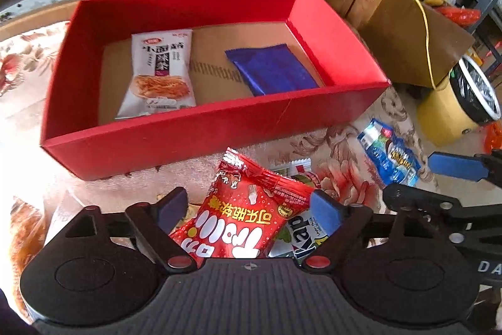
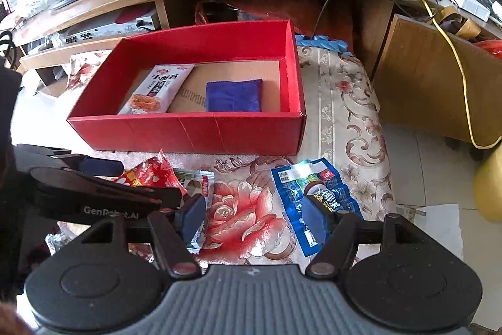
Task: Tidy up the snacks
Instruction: 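Grasp the red puffed-snack bag with left tool while right tool reaches blue-white packet, then grasp the blue-and-white packet with the right tool while left tool holds red bag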
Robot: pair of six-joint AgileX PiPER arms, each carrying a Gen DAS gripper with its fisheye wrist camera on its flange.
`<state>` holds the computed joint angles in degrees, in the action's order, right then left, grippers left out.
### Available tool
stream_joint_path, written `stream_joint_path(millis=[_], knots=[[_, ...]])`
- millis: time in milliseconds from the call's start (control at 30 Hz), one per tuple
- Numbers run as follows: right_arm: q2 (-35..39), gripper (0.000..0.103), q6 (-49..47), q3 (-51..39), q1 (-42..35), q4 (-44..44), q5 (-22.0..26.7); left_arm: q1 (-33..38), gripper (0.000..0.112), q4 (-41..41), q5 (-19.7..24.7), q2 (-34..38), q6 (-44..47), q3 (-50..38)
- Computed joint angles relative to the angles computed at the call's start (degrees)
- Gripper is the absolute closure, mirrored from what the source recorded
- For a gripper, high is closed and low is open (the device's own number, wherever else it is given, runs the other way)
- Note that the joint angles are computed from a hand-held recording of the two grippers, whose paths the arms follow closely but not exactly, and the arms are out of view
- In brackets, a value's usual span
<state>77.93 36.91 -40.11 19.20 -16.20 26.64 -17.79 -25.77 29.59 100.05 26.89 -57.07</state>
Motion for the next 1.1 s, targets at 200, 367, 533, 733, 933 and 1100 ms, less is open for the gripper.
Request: stream_joint_path(millis=[200, 367, 533, 733, 933, 1100], knots=[[0.6, 0.042, -1.4, -0.2, -1.0, 1.2, -0.1, 0.7, 0.026, -1.8, 0.1, 1.0, 0.5, -0.1], [0.9, 0.042, -1.2, -0.3, -1.4, 1.1, 0.2, 0.6, 0.038, -1.6, -0.7, -0.4, 0.3, 1.1], [0.4, 0.042, -0.3, 0.0, -2.2, 0.6, 0.1, -0.2, 0.05, 2.5, -1.7, -2.2, -2.7, 3.0], [0.3, 0.042, -1.3, 0.1, -3.8, 1.5, 0.2, 1.0, 0.052, 2.4, -2.1, -3.7, -2.9, 4.1], [0.1, 0.042, -4.3, 0.2, -7.3, 3.2, 0.1, 2.2, 0.052, 0.9, -1.8, -5.9, -1.9, 5.5], [2.5, 0.042, -8.1, -0.9, -10.4, 5.2, 0.3, 3.0, 0.052, -1.3, -1.1, -6.3, -0.3, 5.4]])
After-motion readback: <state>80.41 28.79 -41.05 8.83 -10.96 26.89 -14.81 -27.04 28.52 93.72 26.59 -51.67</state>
